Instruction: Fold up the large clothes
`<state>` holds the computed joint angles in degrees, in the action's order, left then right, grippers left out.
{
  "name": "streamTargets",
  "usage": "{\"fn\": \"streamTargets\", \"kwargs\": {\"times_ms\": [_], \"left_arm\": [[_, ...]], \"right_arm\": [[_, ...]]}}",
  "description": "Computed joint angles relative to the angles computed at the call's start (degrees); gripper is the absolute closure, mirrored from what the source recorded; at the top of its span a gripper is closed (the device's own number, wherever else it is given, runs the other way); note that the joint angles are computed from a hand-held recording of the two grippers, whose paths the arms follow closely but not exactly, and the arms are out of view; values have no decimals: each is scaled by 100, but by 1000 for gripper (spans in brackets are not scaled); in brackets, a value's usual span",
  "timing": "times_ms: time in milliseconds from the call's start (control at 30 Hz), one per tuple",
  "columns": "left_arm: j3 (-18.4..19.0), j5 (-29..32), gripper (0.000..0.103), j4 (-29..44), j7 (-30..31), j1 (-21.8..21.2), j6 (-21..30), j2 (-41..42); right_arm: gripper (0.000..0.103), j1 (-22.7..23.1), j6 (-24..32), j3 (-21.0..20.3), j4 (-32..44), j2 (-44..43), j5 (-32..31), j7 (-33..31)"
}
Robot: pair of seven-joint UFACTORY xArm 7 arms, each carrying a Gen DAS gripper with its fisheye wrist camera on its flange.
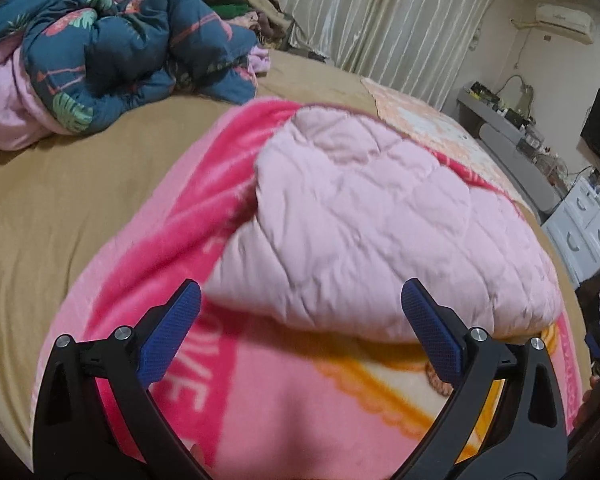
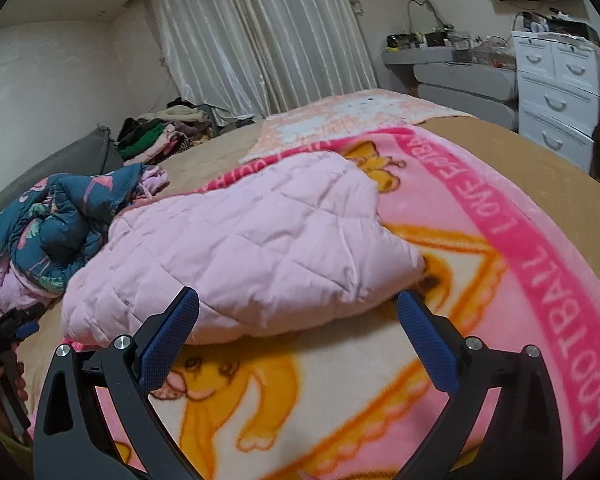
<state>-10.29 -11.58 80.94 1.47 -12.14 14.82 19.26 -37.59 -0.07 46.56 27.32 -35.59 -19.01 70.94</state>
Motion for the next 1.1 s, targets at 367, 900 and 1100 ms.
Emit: {"fn": "streamTargets", "kwargs": {"times_ms": [367,900,1100], "left_arm": [[-261,-259,9,-645,239,-49,-225,-161],[-1203,-3257,9,989,1344,933,715,1244],[-948,-2986,9,1718,863,672,984,1798]], "right_arm": [[4,228,107,-53,-307,-134,78,325],[4,-1096,-906,519,121,1903,338,178],[4,-1188,-1291,317,461,3055,611,-291]]}}
